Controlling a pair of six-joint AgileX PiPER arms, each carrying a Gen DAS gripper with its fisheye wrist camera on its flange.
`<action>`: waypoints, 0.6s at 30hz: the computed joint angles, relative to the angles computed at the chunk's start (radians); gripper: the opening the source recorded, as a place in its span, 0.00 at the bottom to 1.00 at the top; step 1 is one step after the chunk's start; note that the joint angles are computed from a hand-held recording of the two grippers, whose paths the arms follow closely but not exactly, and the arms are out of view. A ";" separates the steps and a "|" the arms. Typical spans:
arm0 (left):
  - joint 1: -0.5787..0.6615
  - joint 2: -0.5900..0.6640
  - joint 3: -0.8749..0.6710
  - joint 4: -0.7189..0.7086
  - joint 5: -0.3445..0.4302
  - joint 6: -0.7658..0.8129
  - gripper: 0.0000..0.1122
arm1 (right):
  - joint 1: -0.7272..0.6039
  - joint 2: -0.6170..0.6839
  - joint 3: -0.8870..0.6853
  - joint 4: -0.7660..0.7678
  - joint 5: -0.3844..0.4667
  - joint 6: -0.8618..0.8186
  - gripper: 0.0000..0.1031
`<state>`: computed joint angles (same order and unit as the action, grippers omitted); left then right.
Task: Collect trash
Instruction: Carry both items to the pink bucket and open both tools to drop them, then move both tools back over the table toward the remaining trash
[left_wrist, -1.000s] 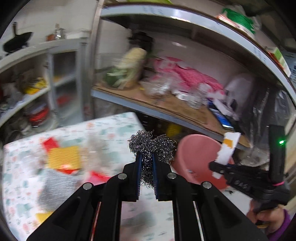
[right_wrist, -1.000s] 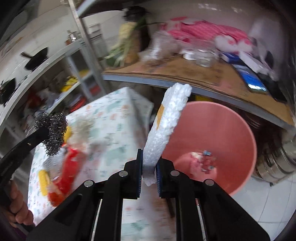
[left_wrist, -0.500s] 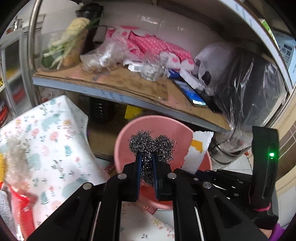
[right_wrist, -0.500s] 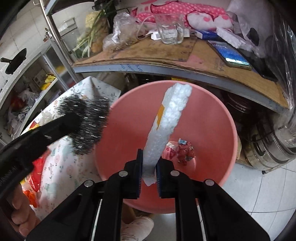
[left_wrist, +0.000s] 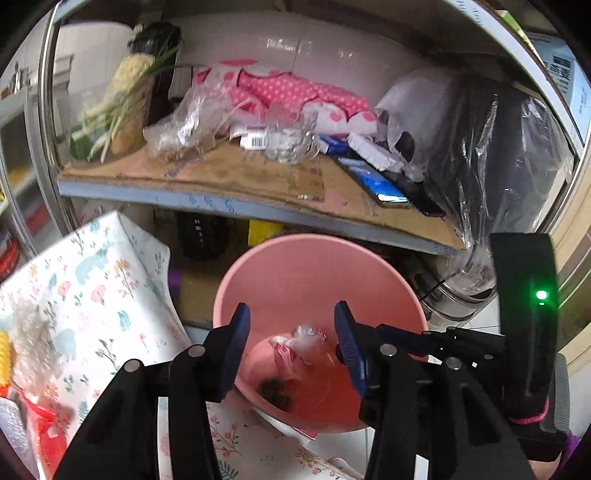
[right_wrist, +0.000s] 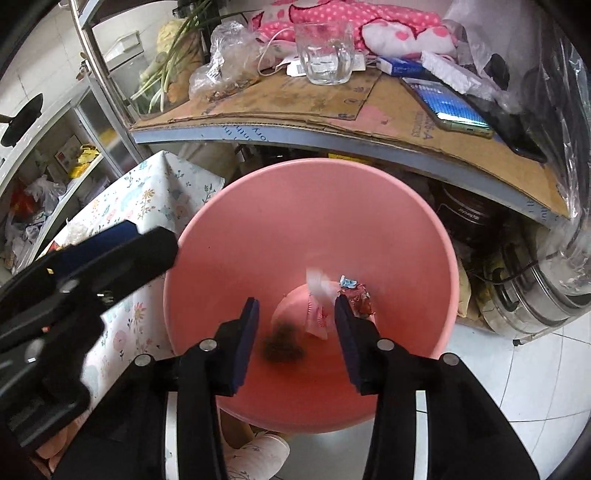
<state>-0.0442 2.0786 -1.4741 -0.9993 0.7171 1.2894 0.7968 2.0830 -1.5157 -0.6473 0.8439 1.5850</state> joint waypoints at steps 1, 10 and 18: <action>0.001 -0.009 0.009 -0.005 -0.005 0.008 0.42 | 0.002 -0.001 -0.002 -0.003 0.004 0.001 0.42; 0.060 -0.106 0.088 0.001 -0.052 -0.008 0.42 | 0.055 0.006 -0.080 -0.033 0.061 -0.019 0.42; 0.185 -0.193 0.182 0.000 -0.131 0.042 0.43 | 0.116 0.116 -0.317 -0.014 0.120 -0.147 0.42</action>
